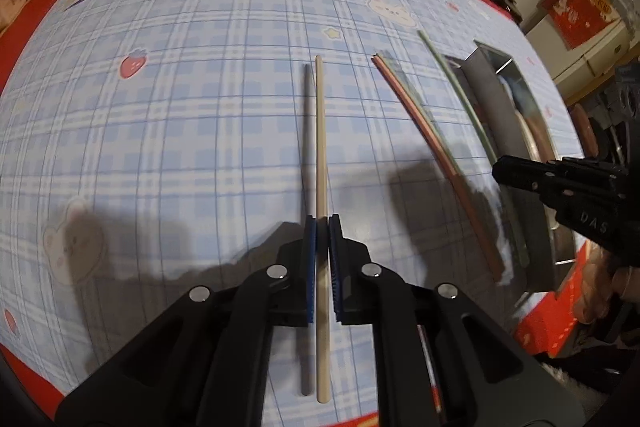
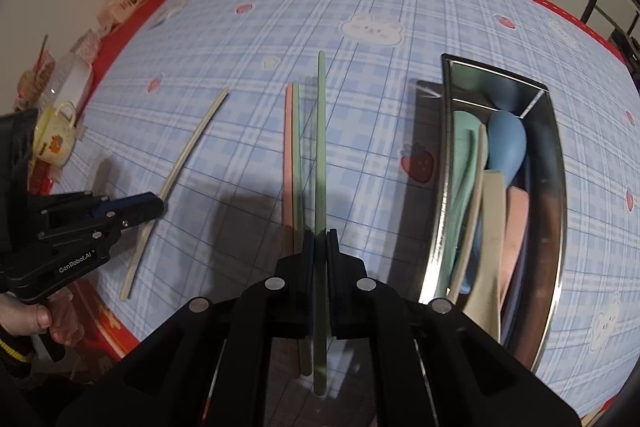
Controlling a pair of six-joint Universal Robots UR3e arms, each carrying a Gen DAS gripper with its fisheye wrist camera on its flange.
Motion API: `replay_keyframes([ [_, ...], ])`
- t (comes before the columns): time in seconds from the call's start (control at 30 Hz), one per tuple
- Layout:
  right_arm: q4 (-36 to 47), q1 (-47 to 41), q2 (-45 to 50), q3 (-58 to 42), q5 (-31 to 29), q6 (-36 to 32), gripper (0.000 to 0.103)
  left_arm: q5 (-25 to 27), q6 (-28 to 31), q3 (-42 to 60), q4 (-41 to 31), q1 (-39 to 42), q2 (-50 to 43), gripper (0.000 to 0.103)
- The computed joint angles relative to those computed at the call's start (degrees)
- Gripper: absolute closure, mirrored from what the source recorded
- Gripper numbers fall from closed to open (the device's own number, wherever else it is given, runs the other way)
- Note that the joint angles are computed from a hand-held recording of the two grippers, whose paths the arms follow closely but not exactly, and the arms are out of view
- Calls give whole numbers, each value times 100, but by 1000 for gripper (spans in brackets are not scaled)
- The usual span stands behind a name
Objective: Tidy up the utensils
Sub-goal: 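Lift the cream chopstick with the left tool while the right tool lifts the green chopstick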
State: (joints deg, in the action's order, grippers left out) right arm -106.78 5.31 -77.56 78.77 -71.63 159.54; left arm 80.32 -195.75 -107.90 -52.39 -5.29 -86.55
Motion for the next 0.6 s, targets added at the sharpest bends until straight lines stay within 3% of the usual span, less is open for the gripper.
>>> replay_keyframes([
  [0.3, 284, -626, -725, 516, 782, -100, 97, -501, -354, -246, -217, 113, 714, 93],
  [0.6, 211, -940, -1181, 860, 1038, -133, 97, -390, -561, 300, -333, -236, 551, 93],
])
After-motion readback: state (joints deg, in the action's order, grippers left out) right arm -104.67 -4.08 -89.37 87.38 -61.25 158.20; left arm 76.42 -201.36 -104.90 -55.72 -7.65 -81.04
